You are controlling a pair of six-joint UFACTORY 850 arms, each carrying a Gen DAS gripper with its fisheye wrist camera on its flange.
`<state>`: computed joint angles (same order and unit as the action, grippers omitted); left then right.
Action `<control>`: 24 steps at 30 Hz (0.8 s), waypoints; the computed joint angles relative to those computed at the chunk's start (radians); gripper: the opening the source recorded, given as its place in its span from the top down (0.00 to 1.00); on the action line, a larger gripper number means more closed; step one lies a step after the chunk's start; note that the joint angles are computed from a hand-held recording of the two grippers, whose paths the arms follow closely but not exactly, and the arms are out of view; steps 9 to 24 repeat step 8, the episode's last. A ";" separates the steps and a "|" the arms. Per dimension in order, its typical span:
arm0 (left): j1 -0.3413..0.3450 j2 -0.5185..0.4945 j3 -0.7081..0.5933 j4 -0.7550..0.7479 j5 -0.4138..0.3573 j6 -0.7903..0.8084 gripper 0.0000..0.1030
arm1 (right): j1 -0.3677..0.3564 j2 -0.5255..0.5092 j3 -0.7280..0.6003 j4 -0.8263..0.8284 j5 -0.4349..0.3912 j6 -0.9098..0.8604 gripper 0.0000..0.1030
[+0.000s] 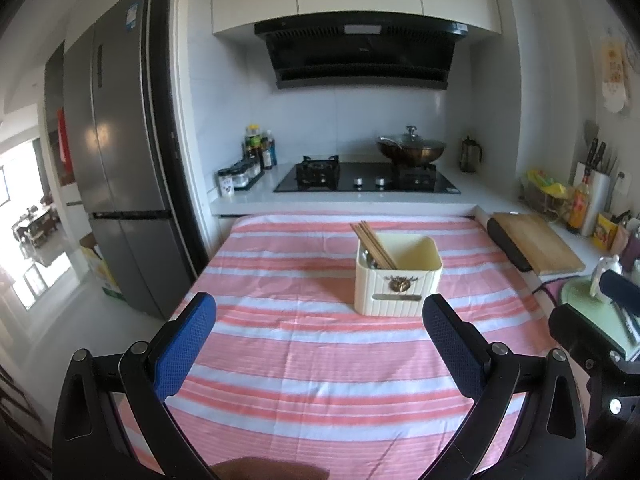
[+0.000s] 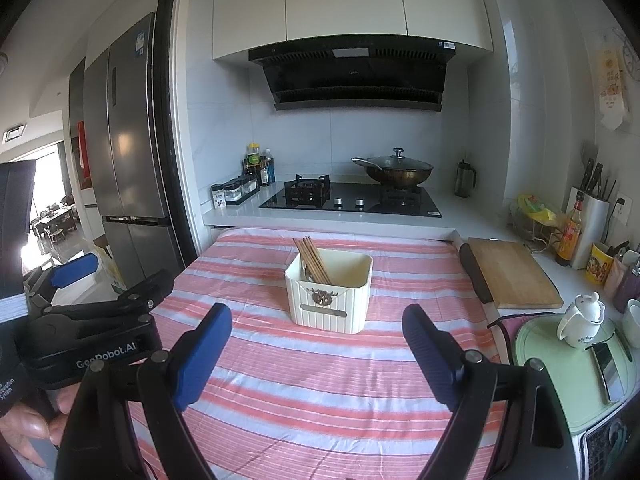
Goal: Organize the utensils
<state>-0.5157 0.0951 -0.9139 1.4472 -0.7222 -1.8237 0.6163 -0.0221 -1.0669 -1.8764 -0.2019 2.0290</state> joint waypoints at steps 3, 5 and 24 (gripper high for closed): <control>0.005 0.000 0.005 0.009 0.011 -0.011 0.00 | 0.000 -0.006 -0.004 0.018 -0.003 -0.017 0.14; 0.008 -0.003 0.007 0.015 -0.001 -0.038 0.00 | -0.001 -0.013 -0.009 0.030 -0.003 -0.029 0.14; 0.030 -0.022 0.004 0.018 0.012 -0.040 0.00 | -0.008 -0.039 -0.027 0.028 0.006 -0.025 0.14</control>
